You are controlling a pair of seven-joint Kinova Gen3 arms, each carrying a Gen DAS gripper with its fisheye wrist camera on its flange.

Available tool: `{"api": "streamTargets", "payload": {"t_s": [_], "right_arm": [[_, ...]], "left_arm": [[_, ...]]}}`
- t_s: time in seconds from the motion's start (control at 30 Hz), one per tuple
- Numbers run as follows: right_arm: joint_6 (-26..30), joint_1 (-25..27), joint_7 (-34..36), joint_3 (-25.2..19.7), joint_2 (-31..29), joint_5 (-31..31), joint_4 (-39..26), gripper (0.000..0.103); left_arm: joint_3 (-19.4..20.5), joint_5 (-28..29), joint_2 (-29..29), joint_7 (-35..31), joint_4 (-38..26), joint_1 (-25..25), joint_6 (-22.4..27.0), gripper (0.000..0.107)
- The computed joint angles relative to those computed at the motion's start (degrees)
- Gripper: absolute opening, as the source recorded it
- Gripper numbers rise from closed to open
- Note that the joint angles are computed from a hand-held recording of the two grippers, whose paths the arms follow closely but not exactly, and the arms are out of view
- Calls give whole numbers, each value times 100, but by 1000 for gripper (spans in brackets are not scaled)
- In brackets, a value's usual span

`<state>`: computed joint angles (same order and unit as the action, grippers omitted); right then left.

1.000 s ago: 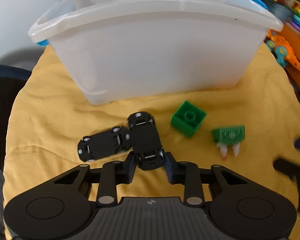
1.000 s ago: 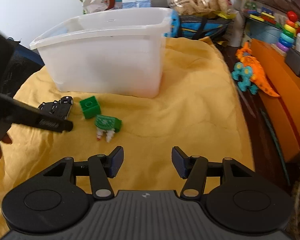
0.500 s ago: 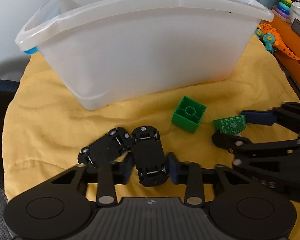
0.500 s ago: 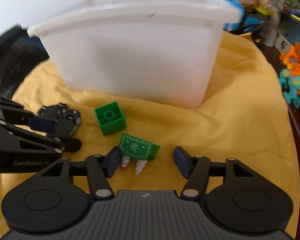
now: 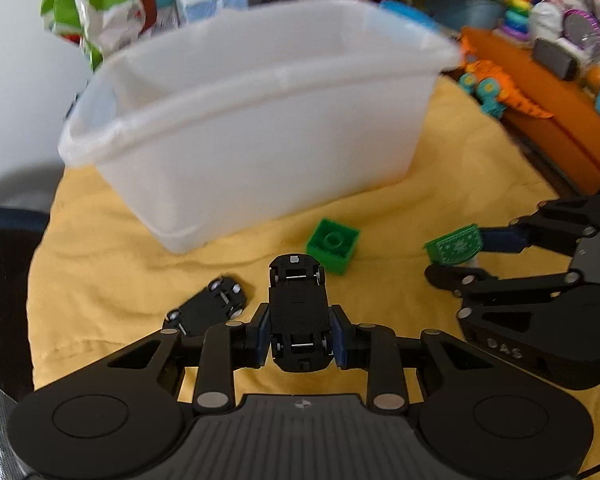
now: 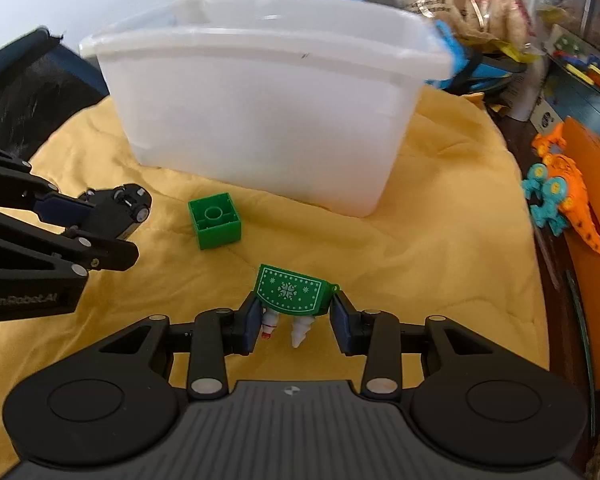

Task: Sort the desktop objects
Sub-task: 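Grasp a black toy car with the left tool while the right tool grasps the green-and-white piece, then carry the black car and green-and-white piece into the bin and release them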

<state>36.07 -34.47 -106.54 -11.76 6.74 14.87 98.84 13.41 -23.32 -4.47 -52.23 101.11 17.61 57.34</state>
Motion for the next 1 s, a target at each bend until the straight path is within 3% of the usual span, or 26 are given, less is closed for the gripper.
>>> {"api": "streamTargets", "payload": {"t_s": [0.33,0.5,0.73,1.0], "right_arm": [[-301,139,-130,-97,-538,32,483,40],[-453,385,112,-119,-705,-389,765,40],[-501,567,482,-128,-963,-862,800,41],[-467,676,191,-314,-1076,-516,350,41]], "left_arm": [[356,-348,-177,564,-197,228,185,33],[440,-450,-233,729,-201,276,287,33],[532,-681,-296,790,-402,295,521,33],[538,-979,-387,595,-795,123,643,33]]}}
